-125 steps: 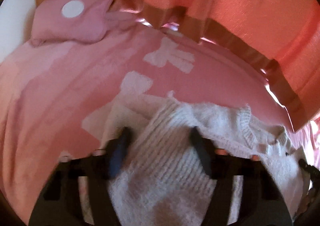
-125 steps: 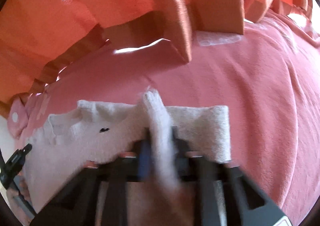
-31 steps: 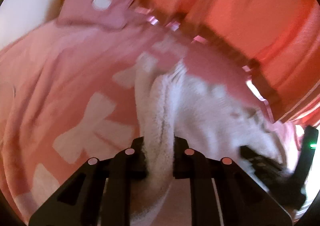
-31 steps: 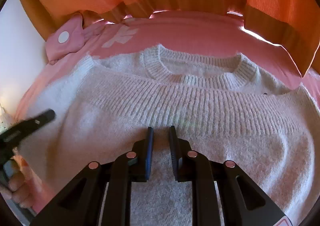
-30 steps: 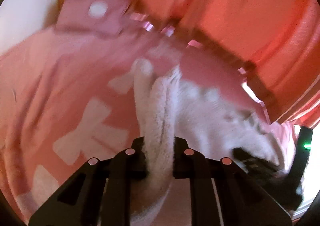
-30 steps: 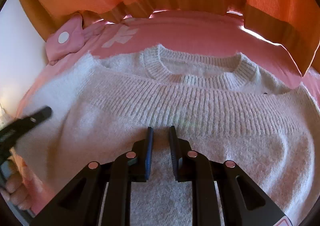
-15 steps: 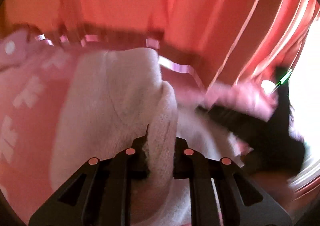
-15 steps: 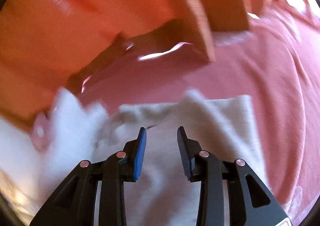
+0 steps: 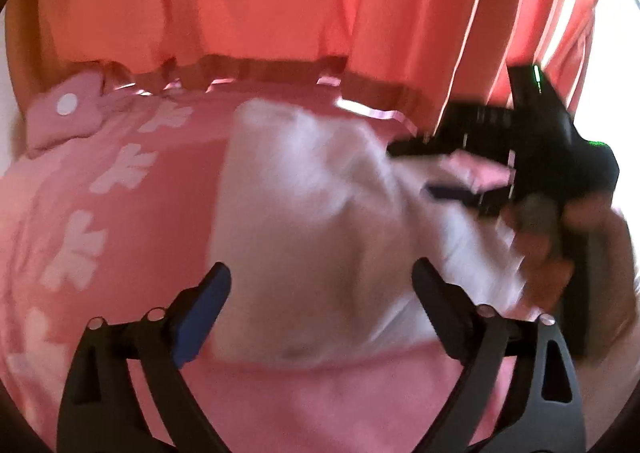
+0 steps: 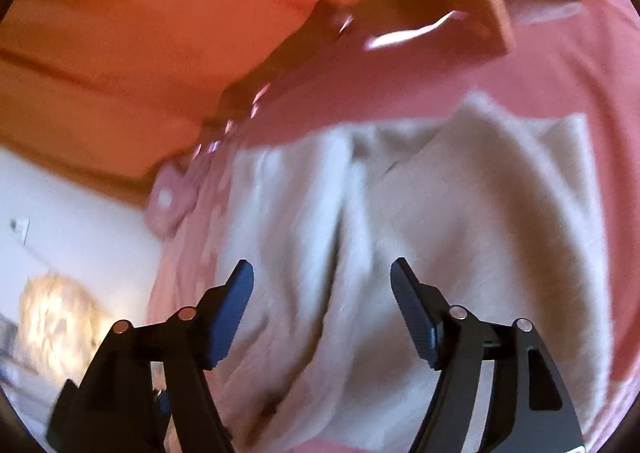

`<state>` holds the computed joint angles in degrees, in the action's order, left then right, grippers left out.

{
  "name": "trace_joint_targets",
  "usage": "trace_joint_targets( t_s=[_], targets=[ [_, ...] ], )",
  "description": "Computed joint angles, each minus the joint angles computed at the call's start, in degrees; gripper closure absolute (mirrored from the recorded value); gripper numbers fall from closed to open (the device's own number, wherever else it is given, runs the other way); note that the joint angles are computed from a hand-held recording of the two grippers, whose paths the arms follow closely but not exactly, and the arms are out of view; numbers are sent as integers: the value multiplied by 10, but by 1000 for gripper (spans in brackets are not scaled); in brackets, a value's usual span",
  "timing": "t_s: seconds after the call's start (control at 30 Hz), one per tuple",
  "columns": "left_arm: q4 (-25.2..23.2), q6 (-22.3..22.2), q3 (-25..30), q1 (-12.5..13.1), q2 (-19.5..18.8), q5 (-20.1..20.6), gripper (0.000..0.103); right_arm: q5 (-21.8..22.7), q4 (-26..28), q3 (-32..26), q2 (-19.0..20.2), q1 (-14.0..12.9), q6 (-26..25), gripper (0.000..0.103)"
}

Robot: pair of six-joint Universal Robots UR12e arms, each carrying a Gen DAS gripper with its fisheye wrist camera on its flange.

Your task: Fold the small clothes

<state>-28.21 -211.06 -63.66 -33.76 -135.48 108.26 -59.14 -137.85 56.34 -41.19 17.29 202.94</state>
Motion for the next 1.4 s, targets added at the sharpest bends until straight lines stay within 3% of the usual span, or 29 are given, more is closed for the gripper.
trace_joint_targets(
  t_s=[0.13, 0.27, 0.37, 0.43, 0.47, 0.5, 0.53, 0.57, 0.6, 0.67, 0.7, 0.77, 0.87, 0.93, 0.97, 1.03, 1.13, 1.2, 1.23, 1.3, 1.4],
  targets=[
    [-26, 11, -41, -2, 17, 3, 13, -56, 49, -18, 5, 16, -29, 31],
    [-23, 9, -59, -8, 22, 18, 12, -39, 79, -42, 21, 20, -29, 31],
    [-57, -5, -37, -7, 9, 64, 13, -38, 82, -63, 33, 24, -31, 31],
    [-70, -21, -31, -4, 5, 73, 16, -29, 68, -67, 38, 24, -36, 48],
    [-76, -27, -29, -2, 4, 67, 21, -27, 59, -67, 38, 24, -41, 73],
    [-94, -34, -22, 2, 1, 59, 34, -24, 35, -63, 36, 25, -48, 86],
    [-104, -36, -19, 6, 0, 46, 42, -13, -13, -45, 28, 23, -43, 87],
    [-113, -41, -16, 9, -1, 31, 58, 11, -73, -23, 20, 18, -29, 89],
    [-116, -51, -16, 13, 0, 11, 68, 59, -133, -9, 10, 10, -10, 90],
    [-99, -68, -21, 15, 3, -9, 73, 101, -247, 28, -10, -1, 20, 90],
    [-89, -68, -19, 13, 2, -3, 73, 100, -276, 47, -24, -6, 16, 90],
    [-85, -58, -10, 8, -3, 10, 75, 60, -264, 74, -41, -13, 18, 90],
    [-122, -55, 15, 6, -14, 5, 80, -113, -101, 75, -43, -9, 1, 90],
    [-131, -60, 22, 7, -19, -19, 80, -169, -16, 51, -28, -4, -15, 90],
    [-140, -64, 28, 4, -22, -12, 80, -161, -9, 46, -26, -6, -5, 90],
    [-152, -63, 36, -1, -25, 7, 80, -128, -48, 64, -33, -12, 21, 88],
    [-158, -70, 32, -4, -20, 13, 79, -130, -70, 84, -44, -13, 45, 74],
    [-150, -74, 23, -5, -13, 14, 79, -118, -88, 100, -52, -15, 56, 54],
    [-142, -68, 16, -5, -9, 16, 78, -103, -103, 113, -58, -17, 61, 51],
    [-131, -63, 8, -8, -2, 19, 63, -72, -142, 146, -72, -20, 77, 44],
    [-125, -58, 3, -10, 1, 36, 52, -31, -170, 182, -84, -25, 90, 35]
  ],
)
